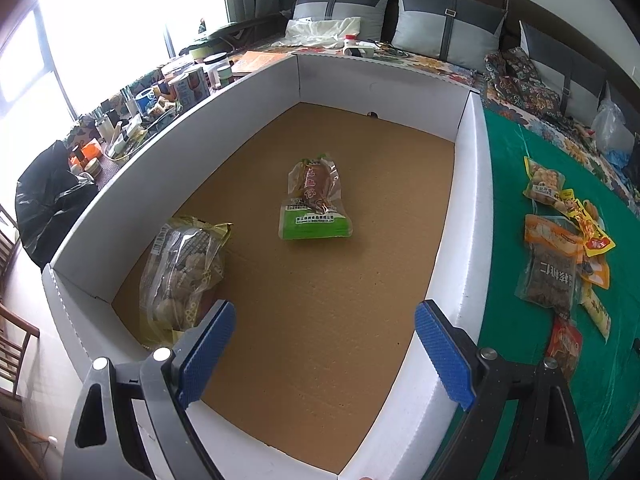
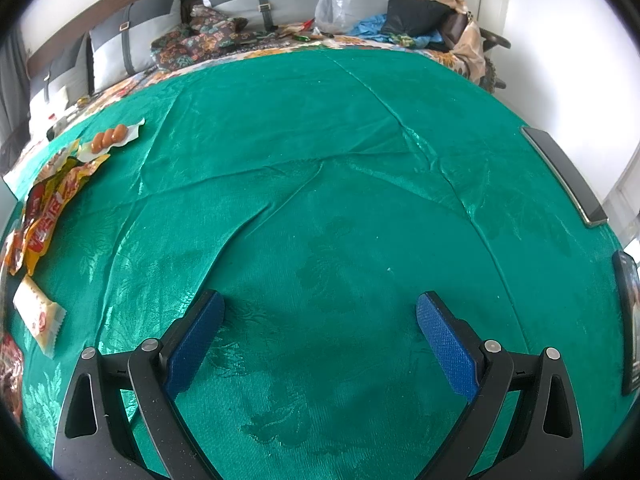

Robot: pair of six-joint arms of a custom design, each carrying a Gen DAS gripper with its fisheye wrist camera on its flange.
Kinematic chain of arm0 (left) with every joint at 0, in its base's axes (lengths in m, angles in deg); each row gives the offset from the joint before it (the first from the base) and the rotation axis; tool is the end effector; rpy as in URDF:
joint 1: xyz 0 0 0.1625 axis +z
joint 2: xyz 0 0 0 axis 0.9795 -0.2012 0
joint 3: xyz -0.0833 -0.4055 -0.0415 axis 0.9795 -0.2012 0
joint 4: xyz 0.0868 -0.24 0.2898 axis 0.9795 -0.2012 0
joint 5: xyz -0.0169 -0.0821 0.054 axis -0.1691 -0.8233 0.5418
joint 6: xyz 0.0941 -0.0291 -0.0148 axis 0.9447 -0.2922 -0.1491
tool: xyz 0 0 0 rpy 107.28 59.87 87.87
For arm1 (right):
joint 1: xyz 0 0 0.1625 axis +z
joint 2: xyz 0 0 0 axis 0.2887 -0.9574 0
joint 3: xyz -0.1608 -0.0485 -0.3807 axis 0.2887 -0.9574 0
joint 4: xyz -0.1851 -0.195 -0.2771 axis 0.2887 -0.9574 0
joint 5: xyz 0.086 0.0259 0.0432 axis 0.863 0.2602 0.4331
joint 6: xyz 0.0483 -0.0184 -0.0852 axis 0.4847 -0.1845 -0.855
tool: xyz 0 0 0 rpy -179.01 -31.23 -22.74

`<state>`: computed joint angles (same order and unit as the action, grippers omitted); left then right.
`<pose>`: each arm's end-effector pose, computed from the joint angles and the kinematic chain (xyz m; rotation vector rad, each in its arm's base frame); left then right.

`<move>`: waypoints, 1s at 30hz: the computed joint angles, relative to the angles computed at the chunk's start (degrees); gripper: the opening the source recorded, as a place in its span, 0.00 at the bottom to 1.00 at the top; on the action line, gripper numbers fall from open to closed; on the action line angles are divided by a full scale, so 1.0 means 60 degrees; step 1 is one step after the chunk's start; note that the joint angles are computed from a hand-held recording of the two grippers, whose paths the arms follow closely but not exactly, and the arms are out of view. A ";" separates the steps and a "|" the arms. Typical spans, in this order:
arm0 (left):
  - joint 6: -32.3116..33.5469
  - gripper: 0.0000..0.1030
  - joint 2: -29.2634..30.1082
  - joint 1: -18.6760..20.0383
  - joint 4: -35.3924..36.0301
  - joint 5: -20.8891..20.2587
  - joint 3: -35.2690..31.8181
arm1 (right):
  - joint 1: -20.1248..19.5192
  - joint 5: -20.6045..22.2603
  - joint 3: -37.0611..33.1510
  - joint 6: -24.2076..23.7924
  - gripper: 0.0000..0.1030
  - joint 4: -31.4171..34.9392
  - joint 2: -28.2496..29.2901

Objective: Organize snacks

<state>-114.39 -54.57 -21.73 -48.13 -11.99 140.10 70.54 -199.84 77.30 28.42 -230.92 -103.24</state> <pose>-0.1832 -0.6888 0.2359 -0.2833 2.0490 -0.8822 0.0347 -0.7892 0.2948 0.0960 -2.1936 0.8142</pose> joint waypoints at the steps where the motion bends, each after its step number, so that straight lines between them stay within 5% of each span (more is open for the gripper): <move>1: -0.0008 0.88 0.0000 0.0003 0.0014 0.0008 0.0000 | -0.0001 0.0001 -0.0004 0.0000 0.96 0.0003 0.0002; 8: -0.0311 0.88 0.0096 0.0023 0.0833 -0.0014 -0.0302 | -0.0001 -0.0002 -0.0001 0.0002 0.96 0.0010 -0.0004; 30: -0.0370 0.88 0.0024 0.0008 0.0522 -0.0001 -0.0120 | 0.0009 -0.0019 0.0016 0.0016 0.96 0.0015 -0.0016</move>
